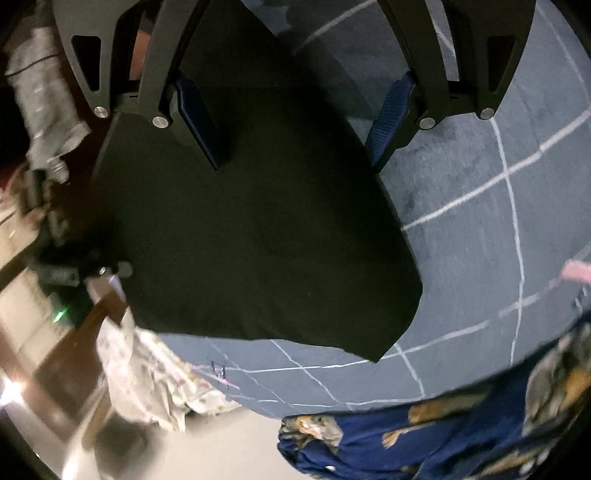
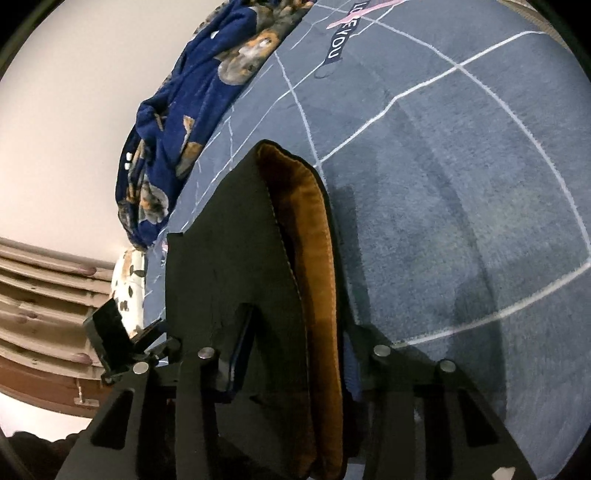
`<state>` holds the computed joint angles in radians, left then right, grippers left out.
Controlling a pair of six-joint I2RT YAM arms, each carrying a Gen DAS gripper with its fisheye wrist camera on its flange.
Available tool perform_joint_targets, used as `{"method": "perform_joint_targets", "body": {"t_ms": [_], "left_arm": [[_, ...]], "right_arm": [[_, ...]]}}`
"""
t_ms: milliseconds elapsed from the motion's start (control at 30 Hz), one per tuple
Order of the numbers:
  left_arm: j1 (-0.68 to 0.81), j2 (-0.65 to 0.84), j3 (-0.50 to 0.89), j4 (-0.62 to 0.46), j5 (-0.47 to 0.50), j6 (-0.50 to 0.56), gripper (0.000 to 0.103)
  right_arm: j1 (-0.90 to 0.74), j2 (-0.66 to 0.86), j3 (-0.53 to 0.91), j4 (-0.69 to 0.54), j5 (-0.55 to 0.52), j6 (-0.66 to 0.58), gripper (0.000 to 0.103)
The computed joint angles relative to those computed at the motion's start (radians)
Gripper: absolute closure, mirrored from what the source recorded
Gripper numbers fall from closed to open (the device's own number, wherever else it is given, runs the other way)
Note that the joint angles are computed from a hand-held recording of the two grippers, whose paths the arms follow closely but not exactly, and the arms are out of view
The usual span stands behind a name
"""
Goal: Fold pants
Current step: 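Keep holding the fold with the right gripper while the left gripper grasps the trousers' side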
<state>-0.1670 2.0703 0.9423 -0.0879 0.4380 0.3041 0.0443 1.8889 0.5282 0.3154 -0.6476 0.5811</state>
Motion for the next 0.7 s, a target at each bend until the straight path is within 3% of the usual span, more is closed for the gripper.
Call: {"method": "perform_joint_targets", "body": {"t_ms": [133,233,533,700], "left_arm": [[-0.034,-0.02,-0.037,0.064,-0.06,-0.011,0.034],[-0.042,-0.026,-0.045,0.082,-0.082,-0.021,0.041],[-0.065,-0.032,-0.052,0.09,-0.131,-0.022,0.041],[-0.07,-0.029,-0.044,0.087,-0.142,-0.023,0.037]], "right_arm": [[0.03,-0.024,0.007,-0.035,0.058,-0.001,0.066],[0.019,-0.013,0.006,-0.026,0.036,0.002,0.066],[-0.021,0.026,0.01,0.003,-0.029,0.006,0.064],[-0.003,0.008,0.027,-0.047,-0.007,-0.004,0.064]]}}
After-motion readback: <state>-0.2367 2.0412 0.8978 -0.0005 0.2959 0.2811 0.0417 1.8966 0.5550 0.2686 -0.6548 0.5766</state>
